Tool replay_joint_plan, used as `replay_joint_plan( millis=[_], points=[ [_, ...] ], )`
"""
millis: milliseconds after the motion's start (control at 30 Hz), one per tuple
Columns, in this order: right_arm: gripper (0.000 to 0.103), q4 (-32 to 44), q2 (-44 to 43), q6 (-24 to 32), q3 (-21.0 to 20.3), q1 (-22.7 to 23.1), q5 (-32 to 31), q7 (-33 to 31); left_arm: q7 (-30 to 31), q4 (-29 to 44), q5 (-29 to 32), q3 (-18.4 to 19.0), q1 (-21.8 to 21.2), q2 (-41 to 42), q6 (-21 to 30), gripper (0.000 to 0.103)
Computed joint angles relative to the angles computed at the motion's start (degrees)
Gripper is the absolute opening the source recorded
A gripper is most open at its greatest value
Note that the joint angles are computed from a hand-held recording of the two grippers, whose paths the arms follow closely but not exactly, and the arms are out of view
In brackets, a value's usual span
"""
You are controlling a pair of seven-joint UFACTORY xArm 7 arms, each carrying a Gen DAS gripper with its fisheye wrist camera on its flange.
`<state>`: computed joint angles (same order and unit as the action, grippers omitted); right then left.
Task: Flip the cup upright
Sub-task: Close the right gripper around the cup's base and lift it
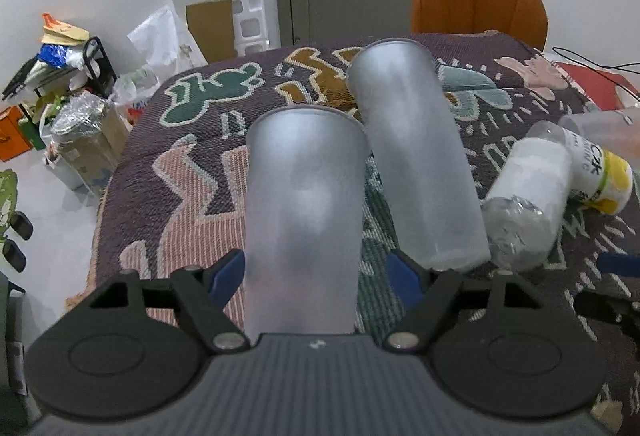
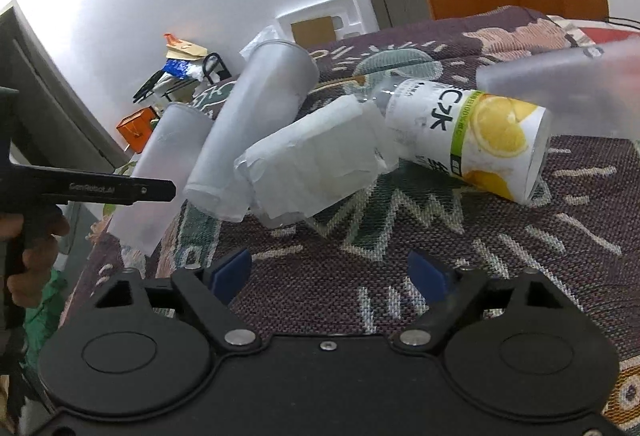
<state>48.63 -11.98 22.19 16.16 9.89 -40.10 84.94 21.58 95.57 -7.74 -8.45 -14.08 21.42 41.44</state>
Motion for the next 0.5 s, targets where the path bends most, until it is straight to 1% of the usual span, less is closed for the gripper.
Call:
replay_joint_plan(
  millis=[133, 167, 200, 233, 300, 500],
  points=[
    [0.086, -0.2, 0.3, -0.8, -0.3, -0.3, 0.2, 0.9, -2.4, 5.6, 1.6, 0.7, -1.0, 4.0, 3.4, 0.078],
    [0.086, -0.3, 0.4, -1.0, -0.4, -0.3, 0.2, 0.8, -2.6, 6.8, 1.5, 0.7, -1.0, 4.9, 4.6, 0.076],
    [0.086, -0.3, 0.4, -1.1, -0.4, -0.3, 0.2, 0.9, -2.9, 7.6, 1.3, 0.6, -0.9, 5.5, 5.4, 0.07],
    [0.086, -0.4, 0.3, -1.2, -0.3, -0.3, 0.2, 1.1, -3.7, 8.3, 1.3, 0.8, -0.9, 6.1, 6.1, 0.068],
    [0.086, -0.7, -0.2, -1.1, 0.0, -0.4, -0.3, 1.7, -4.1, 8.3, 0.2, 0.5, -0.3, 6.1, 5.9, 0.068],
    [0.086, -1.8, -2.3, -0.5, 0.8, -0.6, 0.0, 2.3, -2.5, 4.1, -0.8, -0.1, 0.2, 2.0, 4.5, 0.067]
  ],
)
